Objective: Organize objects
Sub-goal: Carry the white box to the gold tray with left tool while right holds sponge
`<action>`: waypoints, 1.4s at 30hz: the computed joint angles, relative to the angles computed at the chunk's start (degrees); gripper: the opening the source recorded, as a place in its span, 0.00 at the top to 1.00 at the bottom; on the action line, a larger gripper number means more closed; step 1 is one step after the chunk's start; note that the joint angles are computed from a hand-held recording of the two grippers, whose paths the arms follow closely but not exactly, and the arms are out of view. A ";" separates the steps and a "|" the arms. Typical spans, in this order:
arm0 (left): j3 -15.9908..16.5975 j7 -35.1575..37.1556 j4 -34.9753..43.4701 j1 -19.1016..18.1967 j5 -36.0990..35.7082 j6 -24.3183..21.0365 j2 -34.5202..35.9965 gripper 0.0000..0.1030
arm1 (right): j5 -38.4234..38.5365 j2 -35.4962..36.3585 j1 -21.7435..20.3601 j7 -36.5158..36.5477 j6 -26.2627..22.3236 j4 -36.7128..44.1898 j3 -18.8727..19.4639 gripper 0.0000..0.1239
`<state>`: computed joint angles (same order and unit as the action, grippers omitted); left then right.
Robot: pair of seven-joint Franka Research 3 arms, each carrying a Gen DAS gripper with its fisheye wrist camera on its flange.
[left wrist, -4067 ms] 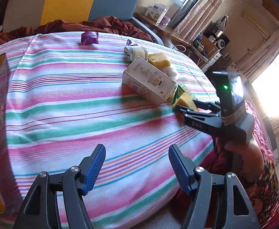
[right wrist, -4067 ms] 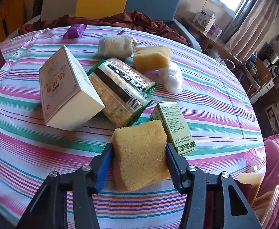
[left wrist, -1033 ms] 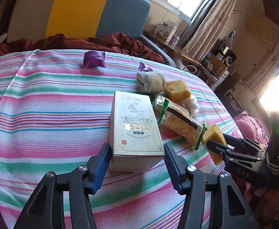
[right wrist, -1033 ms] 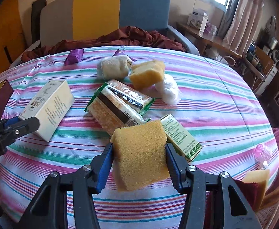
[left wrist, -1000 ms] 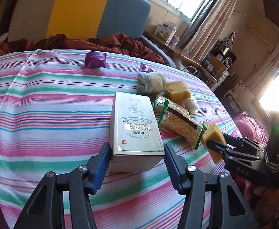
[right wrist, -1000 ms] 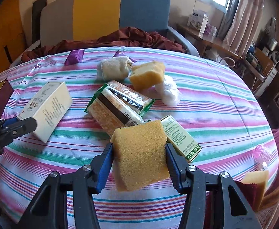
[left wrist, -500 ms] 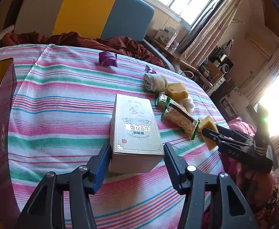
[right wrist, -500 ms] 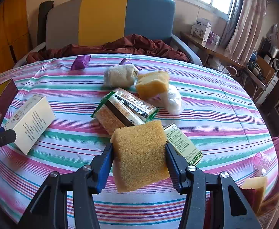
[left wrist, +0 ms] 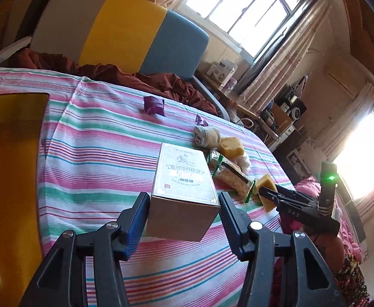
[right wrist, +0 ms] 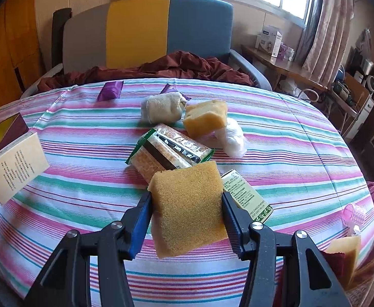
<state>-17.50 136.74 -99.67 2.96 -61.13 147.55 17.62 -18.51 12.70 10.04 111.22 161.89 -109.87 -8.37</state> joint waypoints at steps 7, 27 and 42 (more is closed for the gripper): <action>0.59 2.65 -0.75 1.58 -4.64 0.05 -1.60 0.46 | 0.46 -0.49 0.13 -2.69 3.87 -1.25 0.67 0.56; 6.39 -6.35 2.09 8.67 0.52 6.58 0.44 0.46 | 16.39 0.01 1.06 -18.31 5.40 -1.94 4.67 0.56; 5.59 -23.26 6.42 14.82 20.03 7.18 6.07 0.46 | 31.28 2.21 3.45 -30.31 4.64 3.77 12.28 0.56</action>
